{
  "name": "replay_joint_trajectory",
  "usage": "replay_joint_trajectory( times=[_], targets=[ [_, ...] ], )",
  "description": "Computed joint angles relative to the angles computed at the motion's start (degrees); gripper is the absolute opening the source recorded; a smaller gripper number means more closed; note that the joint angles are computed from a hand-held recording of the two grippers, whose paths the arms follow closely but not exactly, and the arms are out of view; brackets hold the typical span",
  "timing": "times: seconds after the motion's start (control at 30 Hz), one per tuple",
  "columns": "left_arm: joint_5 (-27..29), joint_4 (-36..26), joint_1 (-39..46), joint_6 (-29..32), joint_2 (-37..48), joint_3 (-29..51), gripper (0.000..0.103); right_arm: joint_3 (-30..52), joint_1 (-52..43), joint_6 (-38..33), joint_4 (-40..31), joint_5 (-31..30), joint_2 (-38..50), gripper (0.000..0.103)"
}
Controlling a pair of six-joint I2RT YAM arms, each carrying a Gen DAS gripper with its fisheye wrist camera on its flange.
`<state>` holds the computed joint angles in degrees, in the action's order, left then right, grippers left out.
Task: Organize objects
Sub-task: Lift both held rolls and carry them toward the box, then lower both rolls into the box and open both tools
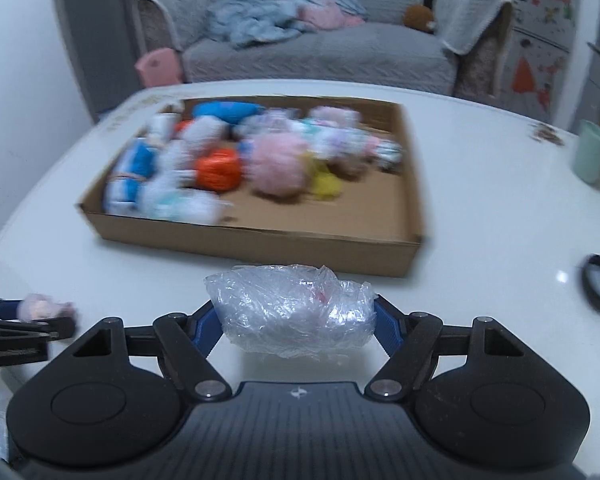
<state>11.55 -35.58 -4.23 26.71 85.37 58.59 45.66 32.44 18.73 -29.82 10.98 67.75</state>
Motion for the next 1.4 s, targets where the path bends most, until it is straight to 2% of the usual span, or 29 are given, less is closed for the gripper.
replay_joint_trajectory(
  times=[0.2,0.43,0.6,0.77,0.97,1.13,1.4],
  targets=[
    [2.9,-7.4,-2.1,3.3,-0.9,5.3,0.065,3.5,-12.7,-3.0,-6.9,-5.4,-3.3,0.072],
    [2.8,-17.1,-4.3,6.5,3.5,20.3,0.065,9.6,-26.3,-12.1,-10.3,-12.4,-3.4,0.072],
    [7.0,-24.5,-4.6,9.5,7.3,31.8,0.065,11.5,-34.6,-18.0,-8.6,-18.5,-2.0,0.072],
    [8.5,-25.6,-10.0,13.5,9.0,37.4,0.065,15.4,-36.3,-24.8,-5.4,-25.3,1.5,0.072],
    [10.3,-23.2,-16.2,13.5,13.2,39.9,0.065,21.5,-31.8,-30.3,-2.3,-33.9,8.6,0.072],
    [11.1,-21.9,-18.5,14.3,17.6,41.4,0.065,23.0,-30.2,-31.8,0.6,-37.5,14.0,0.072],
    [11.5,-20.3,-20.2,15.6,24.3,43.1,0.065,24.2,-31.0,-38.5,-0.3,-41.6,19.7,0.072]
  ],
)
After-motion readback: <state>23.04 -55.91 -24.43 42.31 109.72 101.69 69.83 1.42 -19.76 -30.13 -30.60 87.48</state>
